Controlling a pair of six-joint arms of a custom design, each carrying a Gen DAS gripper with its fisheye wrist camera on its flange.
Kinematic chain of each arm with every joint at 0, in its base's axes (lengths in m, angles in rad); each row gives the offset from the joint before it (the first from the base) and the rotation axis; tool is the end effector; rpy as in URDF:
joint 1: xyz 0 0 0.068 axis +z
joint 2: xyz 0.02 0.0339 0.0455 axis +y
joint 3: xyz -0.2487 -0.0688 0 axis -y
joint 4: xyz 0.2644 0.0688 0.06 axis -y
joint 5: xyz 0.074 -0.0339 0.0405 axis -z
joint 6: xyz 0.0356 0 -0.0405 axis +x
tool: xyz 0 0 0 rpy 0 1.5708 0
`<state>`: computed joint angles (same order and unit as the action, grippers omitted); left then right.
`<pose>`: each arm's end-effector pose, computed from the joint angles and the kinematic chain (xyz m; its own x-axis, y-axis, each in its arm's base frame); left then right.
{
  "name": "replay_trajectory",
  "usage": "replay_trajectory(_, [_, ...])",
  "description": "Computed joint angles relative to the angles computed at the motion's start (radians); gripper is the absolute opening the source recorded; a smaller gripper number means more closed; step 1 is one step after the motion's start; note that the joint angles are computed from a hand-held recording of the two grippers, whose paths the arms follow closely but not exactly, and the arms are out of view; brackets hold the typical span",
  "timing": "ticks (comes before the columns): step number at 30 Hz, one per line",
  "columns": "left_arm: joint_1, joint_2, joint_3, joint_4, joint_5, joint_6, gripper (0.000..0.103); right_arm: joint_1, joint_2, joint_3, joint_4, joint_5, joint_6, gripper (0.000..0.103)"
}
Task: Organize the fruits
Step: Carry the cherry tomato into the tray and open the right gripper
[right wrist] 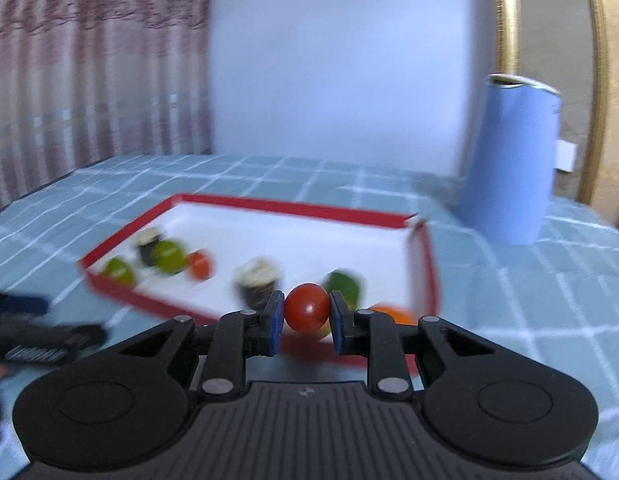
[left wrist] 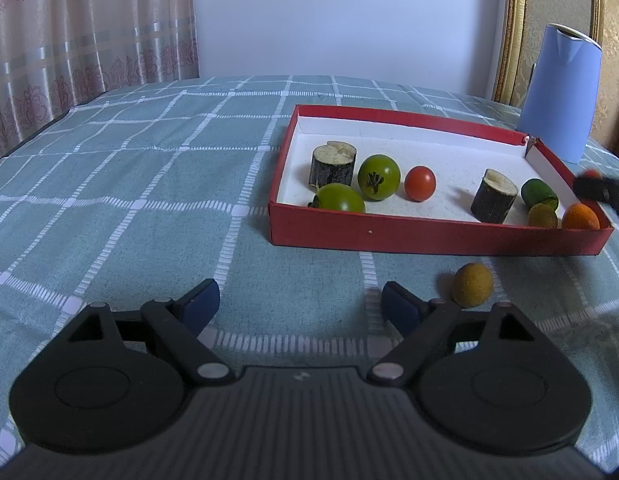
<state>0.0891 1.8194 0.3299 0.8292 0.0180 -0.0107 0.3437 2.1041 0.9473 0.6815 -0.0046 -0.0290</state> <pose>0.2481 0.0215 0.0287 -0.6101 -0.0652 -0.7896 -0.0813 0.9965 -0.0195 0.3814 0.1367 0.0596 -0.4208 -0.1814 -0.8888 -0.3532 0.9353 -0.0237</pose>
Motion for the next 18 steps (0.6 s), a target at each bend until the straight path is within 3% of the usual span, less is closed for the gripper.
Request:
replay_trajectory(8, [0.0,0.003,0.001,0.001,0.001,0.001,0.089,-0.023,0.167,0.265,-0.129,0.077,-0.027,0.023])
replay_trajectory(18, [-0.001,0.004,0.002,0.0,0.0,0.0,0.089,-0.023,0.266,0.414,-0.217,0.137,0.018,0.023])
